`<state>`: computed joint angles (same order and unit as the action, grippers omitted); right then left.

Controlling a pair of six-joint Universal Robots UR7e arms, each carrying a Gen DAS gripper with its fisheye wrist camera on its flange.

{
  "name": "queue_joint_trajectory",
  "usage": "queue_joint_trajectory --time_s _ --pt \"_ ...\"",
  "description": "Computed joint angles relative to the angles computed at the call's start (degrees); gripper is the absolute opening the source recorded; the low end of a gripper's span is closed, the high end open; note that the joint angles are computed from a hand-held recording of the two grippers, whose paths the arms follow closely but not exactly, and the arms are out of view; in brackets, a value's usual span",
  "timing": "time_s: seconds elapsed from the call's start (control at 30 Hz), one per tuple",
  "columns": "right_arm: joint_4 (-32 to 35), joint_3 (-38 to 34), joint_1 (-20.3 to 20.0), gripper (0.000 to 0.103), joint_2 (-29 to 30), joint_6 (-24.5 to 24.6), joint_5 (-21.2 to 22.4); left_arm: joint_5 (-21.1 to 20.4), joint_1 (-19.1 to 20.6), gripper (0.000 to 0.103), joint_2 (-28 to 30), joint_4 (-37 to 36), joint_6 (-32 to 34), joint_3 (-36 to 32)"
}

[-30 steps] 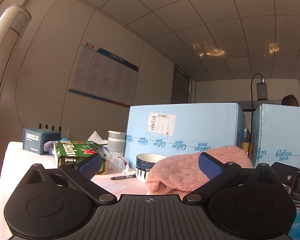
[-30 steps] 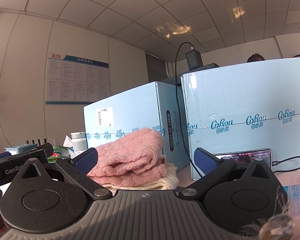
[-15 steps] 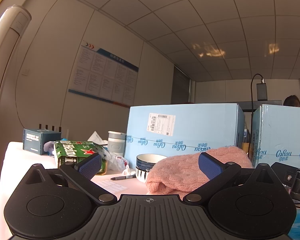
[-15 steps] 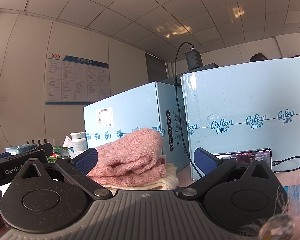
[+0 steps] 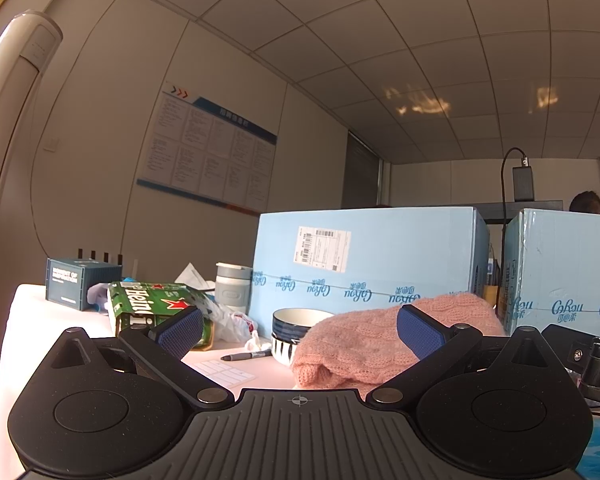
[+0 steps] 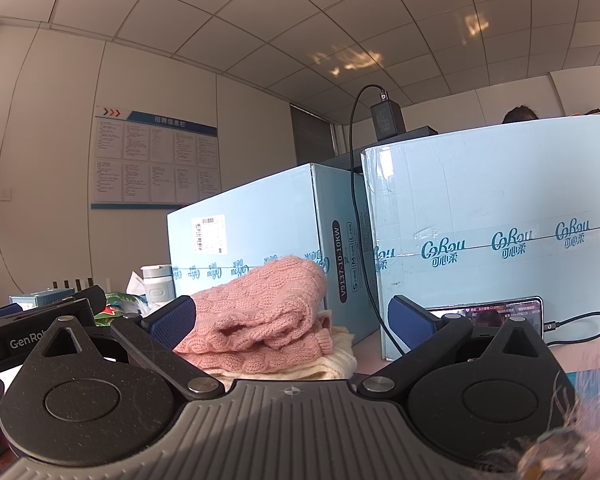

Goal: Fold clothes

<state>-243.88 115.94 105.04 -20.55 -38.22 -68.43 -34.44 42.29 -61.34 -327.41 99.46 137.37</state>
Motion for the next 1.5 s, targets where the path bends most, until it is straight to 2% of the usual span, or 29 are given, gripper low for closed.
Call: queue_joint_trajectory --time_s 0.83,1.5 --pt "-0.09 0.0 0.08 0.103 0.03 0.12 -0.12 -0.09 -0.1 0.103 0.01 -0.33 0.07 0.03" --pt "0.2 0.04 0.2 0.103 0.0 0.07 -0.74 1.66 -0.17 0.103 -0.77 0.27 0.72 0.0"
